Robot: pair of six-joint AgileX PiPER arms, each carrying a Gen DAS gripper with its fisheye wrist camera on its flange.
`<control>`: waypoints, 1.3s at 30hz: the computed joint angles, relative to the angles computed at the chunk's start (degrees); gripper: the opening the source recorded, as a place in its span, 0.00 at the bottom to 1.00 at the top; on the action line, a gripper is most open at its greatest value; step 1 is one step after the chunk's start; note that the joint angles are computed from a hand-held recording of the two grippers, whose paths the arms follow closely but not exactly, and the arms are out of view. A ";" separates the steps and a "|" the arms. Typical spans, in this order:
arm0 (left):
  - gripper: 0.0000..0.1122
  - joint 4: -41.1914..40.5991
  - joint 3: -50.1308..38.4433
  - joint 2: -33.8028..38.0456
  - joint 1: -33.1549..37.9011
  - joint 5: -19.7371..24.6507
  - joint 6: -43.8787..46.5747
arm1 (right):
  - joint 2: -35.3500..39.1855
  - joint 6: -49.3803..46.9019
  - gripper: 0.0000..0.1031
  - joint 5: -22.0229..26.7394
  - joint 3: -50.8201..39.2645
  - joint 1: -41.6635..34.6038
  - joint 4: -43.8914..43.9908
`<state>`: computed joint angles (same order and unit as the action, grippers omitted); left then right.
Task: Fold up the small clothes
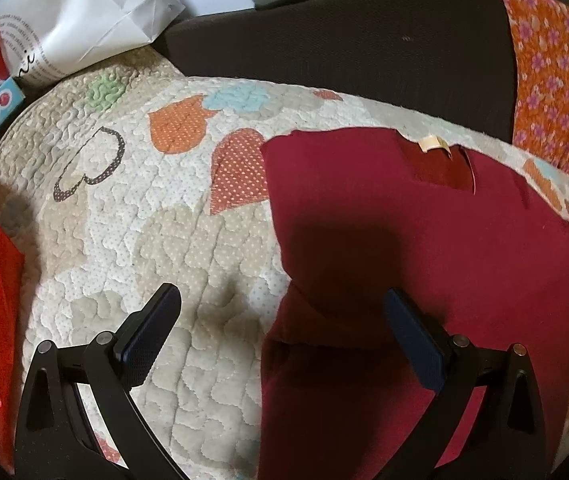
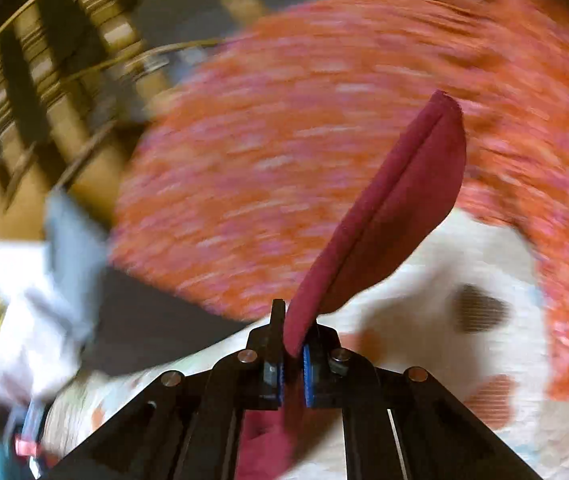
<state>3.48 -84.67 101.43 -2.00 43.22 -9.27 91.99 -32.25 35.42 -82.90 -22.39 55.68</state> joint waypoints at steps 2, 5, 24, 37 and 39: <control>0.91 -1.55 -0.32 -0.33 1.21 0.17 0.58 | -0.23 2.54 0.06 0.80 -2.21 9.12 -5.39; 0.91 -3.48 -0.67 -1.12 3.80 -0.54 0.31 | 3.32 7.84 0.06 1.05 -6.39 23.50 -16.40; 0.91 -23.55 -5.08 2.65 8.13 0.60 10.83 | 9.18 11.06 0.42 7.10 0.55 26.22 -23.59; 0.53 -16.38 -18.62 16.01 0.62 3.35 9.02 | 6.21 7.15 0.42 9.87 6.83 16.32 -13.78; 0.36 -14.36 -17.18 15.08 0.22 2.23 7.58 | 5.61 7.44 0.42 9.50 6.58 16.66 -15.01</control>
